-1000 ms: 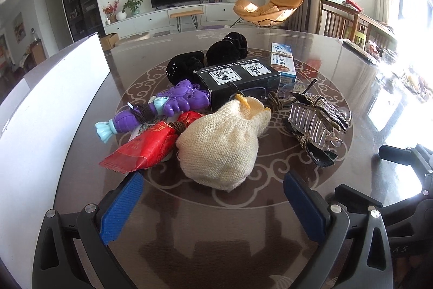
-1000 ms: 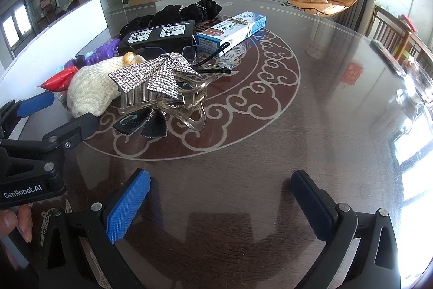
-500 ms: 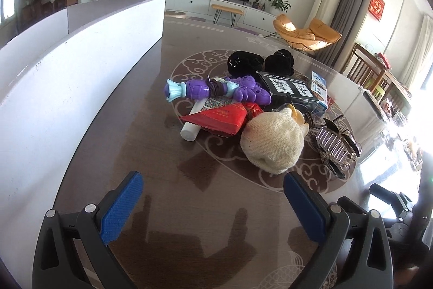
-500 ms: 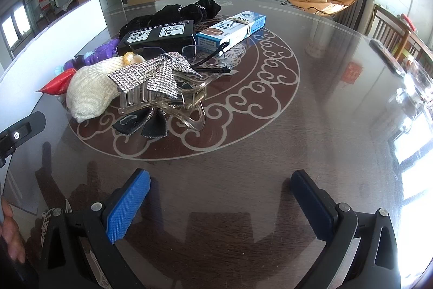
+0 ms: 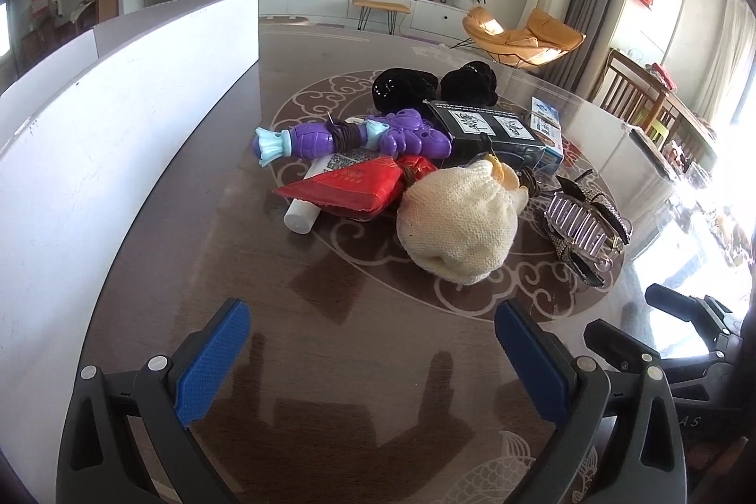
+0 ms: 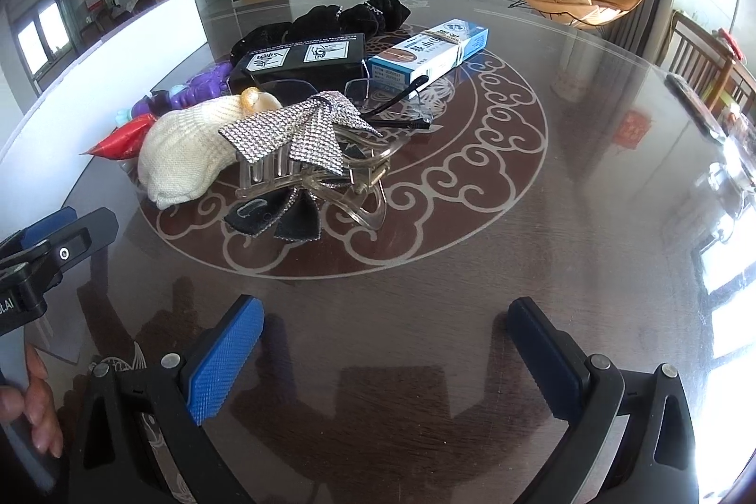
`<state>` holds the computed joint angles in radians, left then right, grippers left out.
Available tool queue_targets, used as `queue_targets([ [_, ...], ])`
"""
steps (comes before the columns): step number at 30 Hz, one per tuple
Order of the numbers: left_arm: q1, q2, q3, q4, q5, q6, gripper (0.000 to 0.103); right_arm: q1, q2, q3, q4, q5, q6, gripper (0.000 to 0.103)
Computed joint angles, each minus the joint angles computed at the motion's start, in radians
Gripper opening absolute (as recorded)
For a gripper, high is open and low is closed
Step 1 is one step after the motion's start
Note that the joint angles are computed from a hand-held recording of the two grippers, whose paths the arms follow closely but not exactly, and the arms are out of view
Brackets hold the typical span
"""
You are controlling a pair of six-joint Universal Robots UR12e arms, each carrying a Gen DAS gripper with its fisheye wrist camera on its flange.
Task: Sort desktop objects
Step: 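Grasp the silver rhinestone bow hair clip with the right gripper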
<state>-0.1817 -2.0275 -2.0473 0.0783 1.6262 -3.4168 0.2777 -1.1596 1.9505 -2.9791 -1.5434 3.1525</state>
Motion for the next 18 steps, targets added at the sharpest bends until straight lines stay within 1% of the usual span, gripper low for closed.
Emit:
queue_targets([
  [4,-0.014,-0.003,0.007,-0.011,0.031,0.034,0.103,0.016,0.026,-0.04,-0.025,-0.017,-0.038,0.103],
  [8,-0.017,-0.002,0.007,-0.013,0.038,0.042,0.103,0.019,0.055,-0.091,-0.003,-0.02,-0.028,0.103],
  [11,-0.018,-0.004,0.011,-0.022,0.04,0.045,0.103,0.025,0.075,-0.124,0.032,-0.037,-0.029,0.103],
  [14,-0.02,-0.004,0.012,-0.025,0.042,0.051,0.103,0.026,0.091,-0.14,0.064,-0.031,-0.028,0.103],
  [15,-0.02,-0.005,0.012,-0.025,0.042,0.053,0.103,0.025,0.093,-0.134,0.039,-0.029,-0.022,0.103],
  [18,-0.02,-0.005,0.013,-0.027,0.039,0.055,0.103,0.025,0.095,-0.137,0.043,-0.029,-0.022,0.103],
])
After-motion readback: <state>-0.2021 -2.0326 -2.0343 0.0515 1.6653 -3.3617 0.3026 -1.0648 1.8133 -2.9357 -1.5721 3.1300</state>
